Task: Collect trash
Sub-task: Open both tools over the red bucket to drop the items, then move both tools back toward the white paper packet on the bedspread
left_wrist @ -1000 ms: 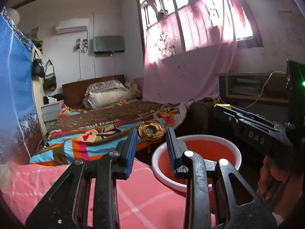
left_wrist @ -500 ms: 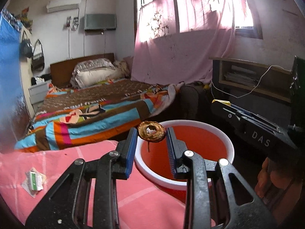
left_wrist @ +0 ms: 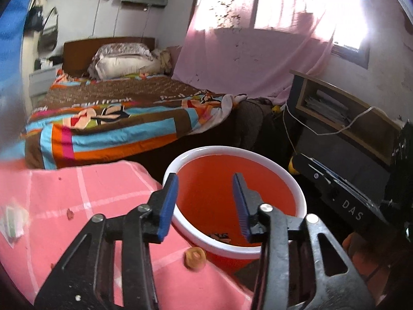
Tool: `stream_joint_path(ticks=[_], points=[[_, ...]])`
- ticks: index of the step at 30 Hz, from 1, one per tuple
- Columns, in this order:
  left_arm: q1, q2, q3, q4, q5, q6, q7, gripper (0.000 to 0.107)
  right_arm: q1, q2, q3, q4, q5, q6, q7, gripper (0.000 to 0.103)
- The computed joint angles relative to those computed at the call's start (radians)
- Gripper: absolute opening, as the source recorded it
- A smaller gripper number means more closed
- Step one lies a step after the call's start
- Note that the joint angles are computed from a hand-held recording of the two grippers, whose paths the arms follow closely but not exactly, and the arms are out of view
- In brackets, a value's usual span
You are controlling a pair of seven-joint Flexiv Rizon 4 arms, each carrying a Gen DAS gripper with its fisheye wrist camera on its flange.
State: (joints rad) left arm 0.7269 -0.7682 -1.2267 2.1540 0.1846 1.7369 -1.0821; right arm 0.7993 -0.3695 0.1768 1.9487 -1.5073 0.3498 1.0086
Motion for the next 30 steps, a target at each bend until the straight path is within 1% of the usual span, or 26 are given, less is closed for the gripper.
stream_joint_path(ticks=[3,5,6,11,14,15,16,17,18,19,20,22,23,24,26,27,30], points=[[0.006,-0.001,0.004,0.004,-0.006,0.009,-0.015,0.057,-0.007,0.003,0.002,0.006,0.011,0.012,0.006,0.031],[0.008,0.0,0.01,0.006,-0.003,0.017,-0.022,0.058,-0.008,0.003,0.003,0.005,0.015,0.018,0.007,0.039],[0.008,0.003,0.015,0.007,-0.001,0.023,-0.027,0.06,-0.009,0.003,0.002,0.005,0.014,0.021,0.007,0.046],[0.016,0.001,0.023,0.008,0.012,0.052,-0.056,0.064,-0.004,-0.005,-0.002,-0.007,0.012,0.021,-0.017,0.047],[0.027,-0.001,0.021,0.011,0.028,0.075,-0.074,0.07,0.004,-0.009,-0.005,-0.013,0.007,0.006,-0.025,0.048],[0.032,-0.001,0.022,0.016,0.036,0.095,-0.084,0.074,0.009,-0.01,-0.006,-0.015,0.005,-0.006,-0.028,0.049],[0.033,0.0,0.025,0.015,0.044,0.104,-0.093,0.08,0.011,-0.011,-0.007,-0.017,0.0,-0.013,-0.029,0.052],[0.037,0.004,0.031,0.02,0.055,0.132,-0.105,0.082,0.016,-0.013,-0.009,-0.021,-0.006,-0.024,-0.031,0.056],[0.039,0.007,0.037,0.022,0.067,0.153,-0.118,0.087,0.023,-0.016,-0.01,-0.026,-0.012,-0.04,-0.032,0.07],[0.042,0.014,0.045,0.024,0.079,0.174,-0.133,0.091,0.031,-0.02,-0.012,-0.031,-0.02,-0.06,-0.032,0.081],[0.044,0.021,0.055,0.026,0.093,0.199,-0.149,0.093,0.041,-0.025,-0.015,-0.038,-0.029,-0.084,-0.032,0.082],[0.048,0.03,0.073,0.023,0.119,0.237,-0.179,0.103,0.056,-0.033,-0.019,-0.051,-0.048,-0.119,-0.044,0.083],[0.049,0.036,0.088,0.026,0.135,0.273,-0.196,0.103,0.065,-0.04,-0.022,-0.061,-0.057,-0.139,-0.054,0.084],[0.042,0.045,0.115,0.031,0.148,0.335,-0.216,0.103,0.071,-0.045,-0.025,-0.068,-0.065,-0.154,-0.061,0.087],[0.048,0.046,0.141,0.035,0.184,0.417,-0.243,0.103,0.087,-0.058,-0.033,-0.084,-0.093,-0.189,-0.074,0.097],[0.057,0.051,0.148,0.035,0.198,0.433,-0.255,0.103,0.097,-0.066,-0.039,-0.094,-0.11,-0.208,-0.083,0.103],[0.077,0.078,0.175,0.036,0.228,0.472,-0.294,0.103,0.117,-0.087,-0.055,-0.119,-0.167,-0.242,-0.112,0.103]])
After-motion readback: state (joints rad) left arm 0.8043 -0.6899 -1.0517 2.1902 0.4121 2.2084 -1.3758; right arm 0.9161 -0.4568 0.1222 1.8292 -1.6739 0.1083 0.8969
